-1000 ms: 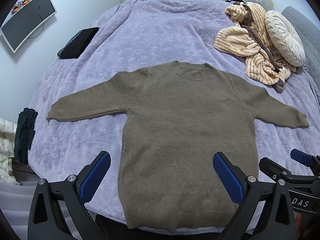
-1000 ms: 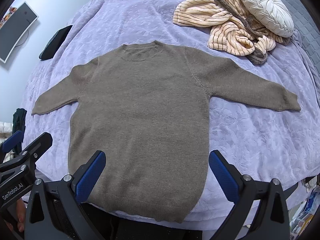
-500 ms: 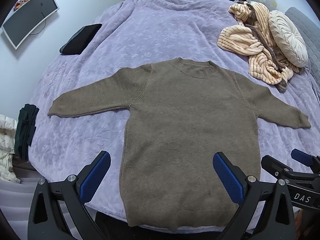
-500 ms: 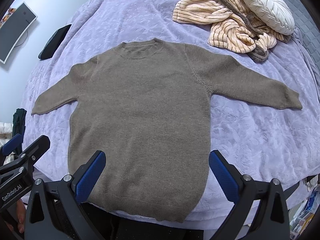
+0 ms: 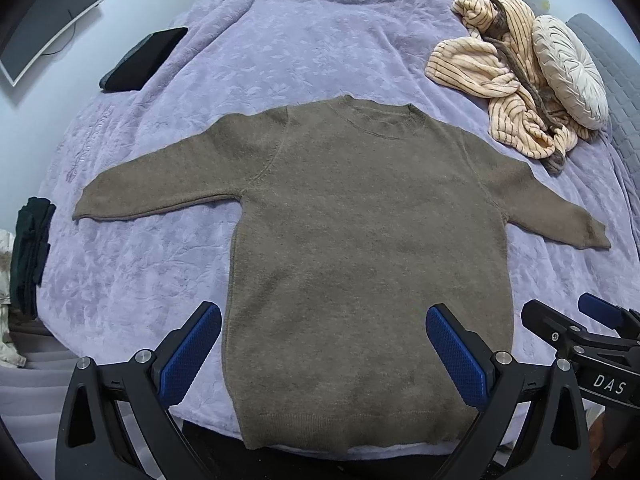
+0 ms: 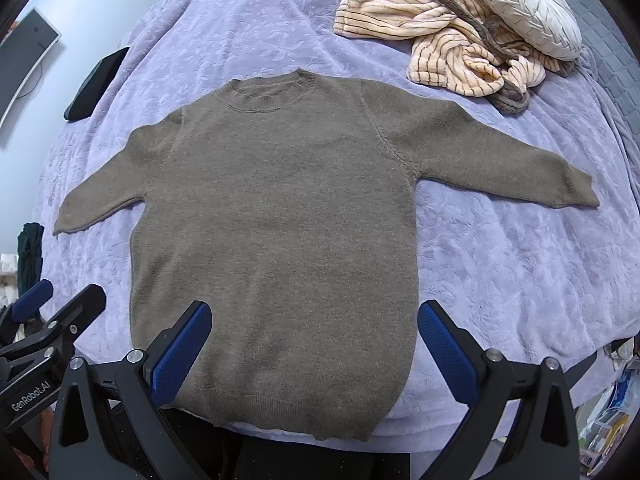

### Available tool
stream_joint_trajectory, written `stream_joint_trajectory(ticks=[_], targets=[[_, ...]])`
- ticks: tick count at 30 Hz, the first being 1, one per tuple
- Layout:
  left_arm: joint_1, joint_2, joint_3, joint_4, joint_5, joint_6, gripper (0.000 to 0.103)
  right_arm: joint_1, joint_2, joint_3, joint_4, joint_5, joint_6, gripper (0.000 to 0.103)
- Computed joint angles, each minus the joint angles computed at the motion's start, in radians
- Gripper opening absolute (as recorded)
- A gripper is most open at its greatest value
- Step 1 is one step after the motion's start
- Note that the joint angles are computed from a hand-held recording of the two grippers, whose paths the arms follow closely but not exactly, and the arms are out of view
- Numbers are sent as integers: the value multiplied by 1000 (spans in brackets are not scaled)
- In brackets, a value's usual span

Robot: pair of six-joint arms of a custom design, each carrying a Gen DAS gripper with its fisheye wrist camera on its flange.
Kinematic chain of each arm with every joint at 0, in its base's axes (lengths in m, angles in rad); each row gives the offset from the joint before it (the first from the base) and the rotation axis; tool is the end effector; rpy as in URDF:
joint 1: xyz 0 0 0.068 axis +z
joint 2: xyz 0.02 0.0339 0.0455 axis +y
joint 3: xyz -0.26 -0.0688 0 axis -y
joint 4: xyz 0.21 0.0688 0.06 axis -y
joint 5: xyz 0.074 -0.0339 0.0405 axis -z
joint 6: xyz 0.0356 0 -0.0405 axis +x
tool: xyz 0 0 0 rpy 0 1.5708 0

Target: Fold small clothes

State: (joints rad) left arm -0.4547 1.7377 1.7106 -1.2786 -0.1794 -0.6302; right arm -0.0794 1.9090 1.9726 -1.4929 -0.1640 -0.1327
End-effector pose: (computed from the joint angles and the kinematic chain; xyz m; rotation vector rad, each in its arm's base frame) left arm 0.2753 -0.1275 0.3190 -0.2811 2.8090 0.0231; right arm 0.3268 -0.0202 0.3240 -0.0966 2.9743 0.2209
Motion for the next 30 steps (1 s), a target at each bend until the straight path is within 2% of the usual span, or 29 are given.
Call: stream_joint_trajectory(ticks=[9,14,18,21,30], targets=[[48,-15,-90,94,75,110,103,37,-40,-69,27,27,109,103],[123,-41,-194,171,164,183,103,98,-50,-126,60,72,191,103],[243,-78,-292,242,252,235,103,169,-34,-140,79,97,253,103],[340,-80,-335,277,278,294,103,240,-4,-117,77,118,312,103],[787,19,-422,463,372,523,103,445,126,8,75,102,429,103]])
